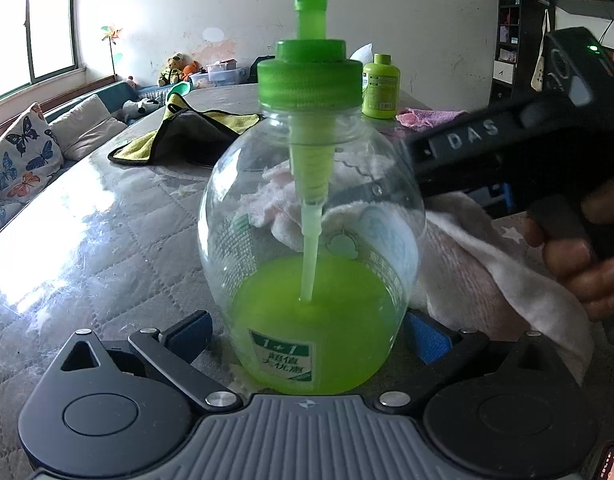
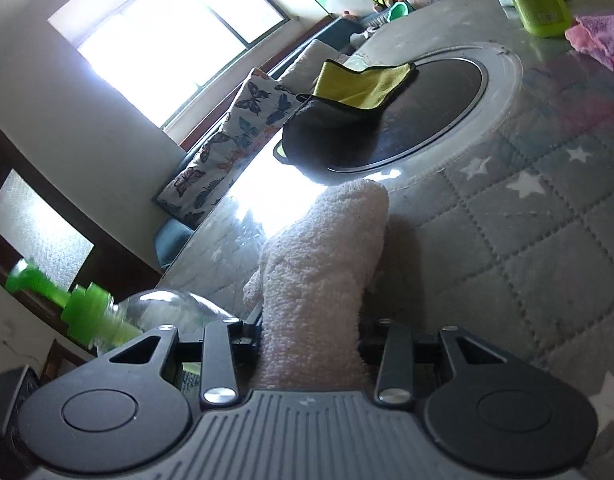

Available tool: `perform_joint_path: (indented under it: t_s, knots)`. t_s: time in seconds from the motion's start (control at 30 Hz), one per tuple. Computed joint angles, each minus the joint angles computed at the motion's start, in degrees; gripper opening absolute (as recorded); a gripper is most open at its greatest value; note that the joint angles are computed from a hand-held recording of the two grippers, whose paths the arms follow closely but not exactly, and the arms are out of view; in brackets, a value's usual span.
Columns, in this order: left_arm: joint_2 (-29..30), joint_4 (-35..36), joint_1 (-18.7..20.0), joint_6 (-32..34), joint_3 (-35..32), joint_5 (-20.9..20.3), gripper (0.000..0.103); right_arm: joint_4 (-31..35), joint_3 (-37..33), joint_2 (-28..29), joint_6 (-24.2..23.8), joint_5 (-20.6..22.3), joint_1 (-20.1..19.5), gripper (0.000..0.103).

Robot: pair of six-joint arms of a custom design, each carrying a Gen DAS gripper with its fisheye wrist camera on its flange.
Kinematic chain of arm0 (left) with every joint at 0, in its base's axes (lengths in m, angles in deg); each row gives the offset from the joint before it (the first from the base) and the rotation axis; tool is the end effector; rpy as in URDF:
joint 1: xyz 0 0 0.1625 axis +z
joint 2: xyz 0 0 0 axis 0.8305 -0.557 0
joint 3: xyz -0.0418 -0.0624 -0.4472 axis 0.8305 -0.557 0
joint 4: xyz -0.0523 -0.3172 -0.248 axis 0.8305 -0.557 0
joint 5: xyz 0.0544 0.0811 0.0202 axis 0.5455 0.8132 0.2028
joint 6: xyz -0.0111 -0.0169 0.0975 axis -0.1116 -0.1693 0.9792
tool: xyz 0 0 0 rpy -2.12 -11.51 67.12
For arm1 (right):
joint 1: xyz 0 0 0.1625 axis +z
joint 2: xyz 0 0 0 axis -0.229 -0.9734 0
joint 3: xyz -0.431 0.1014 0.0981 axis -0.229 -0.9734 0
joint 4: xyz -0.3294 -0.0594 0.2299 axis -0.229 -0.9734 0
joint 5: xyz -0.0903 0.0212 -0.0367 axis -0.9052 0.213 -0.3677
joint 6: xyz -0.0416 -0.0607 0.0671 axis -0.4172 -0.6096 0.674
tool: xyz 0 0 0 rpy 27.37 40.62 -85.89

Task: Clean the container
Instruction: 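Rub the towel over the bottle's shoulder and side with the right gripper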

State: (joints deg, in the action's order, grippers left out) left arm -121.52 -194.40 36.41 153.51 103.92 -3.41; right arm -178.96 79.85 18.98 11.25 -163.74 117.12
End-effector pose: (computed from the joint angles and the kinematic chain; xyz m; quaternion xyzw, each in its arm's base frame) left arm 0.1642 -0.8173 0.2538 0.5804 0.7946 -0.1558 0.0871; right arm 0.2670 -0.7151 -0.1885 -0.0836 -0.8514 0.5071 0.1047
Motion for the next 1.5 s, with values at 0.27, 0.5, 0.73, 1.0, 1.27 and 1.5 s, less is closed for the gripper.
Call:
perform_joint_path:
  t_s: [0.27,0.5,0.73,1.0,1.27,1.5]
  knots:
    - [0.0,0.1,0.0,0.0,0.0,0.0,0.103,-2.4,2.2,-1.2,-3.4,-1.8,2.0,0.038]
    - [0.2,0.3,0.0,0.0,-0.4,0.0,0.103,-4.1,2.5,-3.3,-3.5,8.6,1.4,0.038]
    - [-0.4,0.2,0.1,0.0,0.3,-0.1,0.103,1.7,-2.9,-1.3,-3.7,10.7,-0.2,0.039]
    - [-0.7,0.1,0.1,-0.1,0.8,-0.1,0.103,-0.1,-0.4,-1.1,-0.4,10.1,-1.8,0.039]
    - [-0.9,0.5,0.3,0.1,0.6,-0.1,0.103,-1.0,1.9,-0.7,-2.7,5.8,-0.9,0.039]
    - [-0.9,0.6,0.3,0.1,0.6,-0.1,0.103,-1.6,3.3,-0.8,-5.7,2.1,0.9,0.039]
